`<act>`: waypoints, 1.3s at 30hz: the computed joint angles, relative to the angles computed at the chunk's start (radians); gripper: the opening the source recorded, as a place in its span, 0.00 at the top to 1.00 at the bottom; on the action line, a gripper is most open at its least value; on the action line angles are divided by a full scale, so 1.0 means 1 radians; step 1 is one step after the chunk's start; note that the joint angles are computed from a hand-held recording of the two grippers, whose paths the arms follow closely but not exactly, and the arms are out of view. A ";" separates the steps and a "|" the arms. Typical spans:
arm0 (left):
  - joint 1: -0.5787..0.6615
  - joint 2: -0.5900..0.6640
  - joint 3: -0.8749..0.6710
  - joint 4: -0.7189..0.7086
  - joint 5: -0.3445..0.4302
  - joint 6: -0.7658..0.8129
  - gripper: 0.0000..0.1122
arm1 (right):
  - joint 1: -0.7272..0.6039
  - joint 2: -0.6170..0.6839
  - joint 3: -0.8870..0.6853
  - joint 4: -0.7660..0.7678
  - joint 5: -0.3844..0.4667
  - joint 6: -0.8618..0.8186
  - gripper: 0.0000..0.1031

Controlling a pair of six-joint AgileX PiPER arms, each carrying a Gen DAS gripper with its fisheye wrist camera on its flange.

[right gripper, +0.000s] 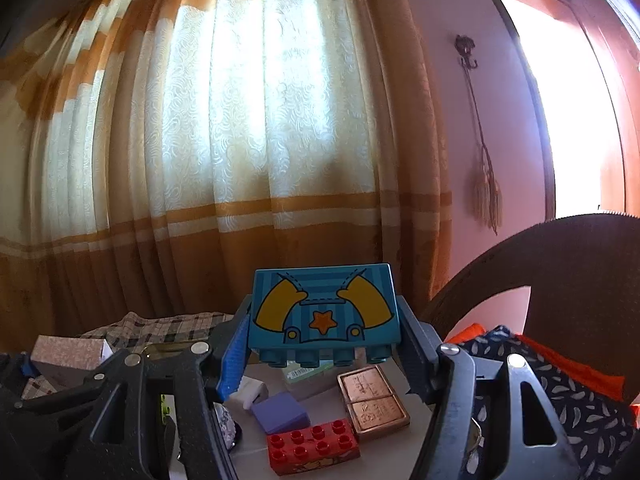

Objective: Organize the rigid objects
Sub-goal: 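Carry the pink box and blue block over the tin tray with both grippers, then lower and release the blue block and pink box into the tray, both grippers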

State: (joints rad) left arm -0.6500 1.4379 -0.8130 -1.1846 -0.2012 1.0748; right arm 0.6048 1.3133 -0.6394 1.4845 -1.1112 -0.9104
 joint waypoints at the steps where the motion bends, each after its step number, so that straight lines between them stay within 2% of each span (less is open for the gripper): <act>1: -0.003 0.005 -0.003 -0.012 -0.002 0.011 0.27 | -0.012 -0.003 0.000 0.007 0.010 -0.003 0.35; 7: -0.023 0.031 -0.018 -0.045 -0.021 0.049 0.27 | -0.067 -0.018 0.006 0.026 0.074 -0.005 0.35; 19: -0.048 0.064 -0.032 -0.109 -0.040 0.105 0.27 | -0.068 0.004 -0.014 0.026 0.087 -0.047 0.35; 32: -0.061 0.116 -0.063 -0.306 -0.050 0.298 0.27 | -0.080 0.025 -0.041 0.041 0.126 -0.108 0.35; 39: -0.071 0.130 -0.078 -0.389 -0.060 0.380 0.27 | -0.103 0.037 -0.058 0.047 0.186 -0.149 0.35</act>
State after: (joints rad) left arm -0.7209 1.5681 -0.8912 -1.5733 -0.2608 1.4549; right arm 0.5021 1.3504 -0.6976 1.5315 -0.9255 -1.0596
